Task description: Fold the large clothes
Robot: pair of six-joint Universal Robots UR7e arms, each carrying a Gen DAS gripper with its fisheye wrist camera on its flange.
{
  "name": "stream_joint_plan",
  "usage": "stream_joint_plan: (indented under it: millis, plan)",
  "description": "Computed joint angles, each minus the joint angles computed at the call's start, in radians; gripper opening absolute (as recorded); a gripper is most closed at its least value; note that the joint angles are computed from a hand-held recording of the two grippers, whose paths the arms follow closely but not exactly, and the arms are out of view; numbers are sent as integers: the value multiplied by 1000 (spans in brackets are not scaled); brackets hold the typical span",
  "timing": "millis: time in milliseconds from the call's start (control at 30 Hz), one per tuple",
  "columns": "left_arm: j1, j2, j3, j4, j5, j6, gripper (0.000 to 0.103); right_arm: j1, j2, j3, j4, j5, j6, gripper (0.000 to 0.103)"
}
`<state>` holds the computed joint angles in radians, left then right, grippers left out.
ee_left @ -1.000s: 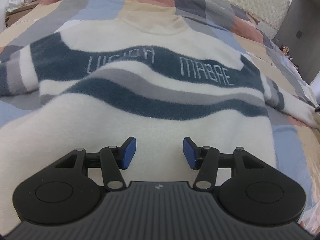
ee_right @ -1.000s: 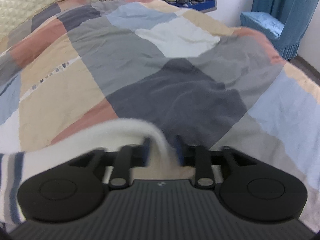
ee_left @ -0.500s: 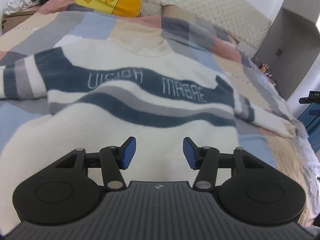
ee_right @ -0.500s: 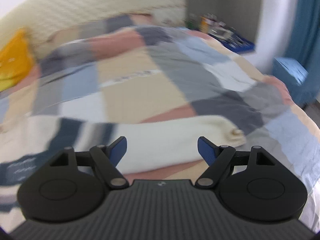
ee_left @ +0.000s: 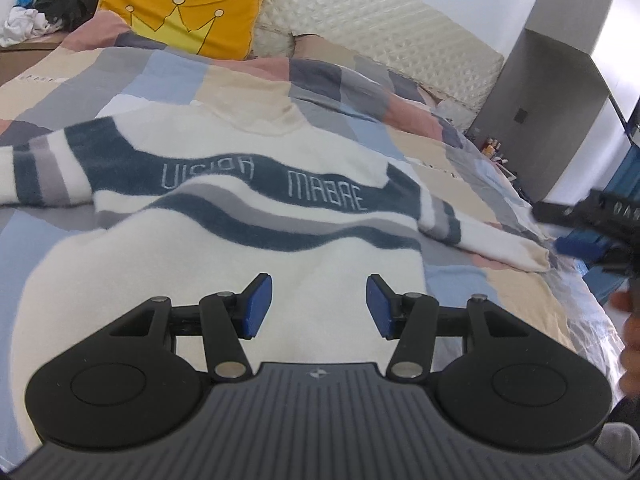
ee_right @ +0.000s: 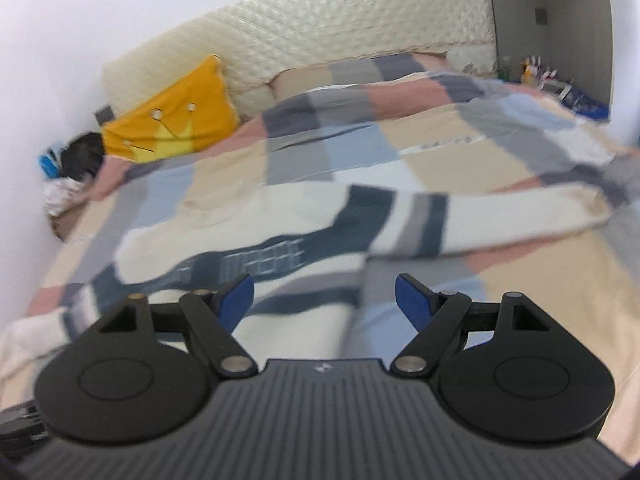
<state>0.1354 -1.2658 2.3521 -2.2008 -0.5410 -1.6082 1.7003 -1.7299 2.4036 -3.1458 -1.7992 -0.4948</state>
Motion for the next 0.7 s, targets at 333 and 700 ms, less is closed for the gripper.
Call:
stream_joint_plan:
  millis: [333, 700]
  plan:
    - [23, 159, -13, -306, -116, 255, 58, -170, -6, 163, -205, 153, -41, 79]
    - [114, 398, -138, -471, -255, 519, 57, -269, 82, 124, -239, 188, 42, 79]
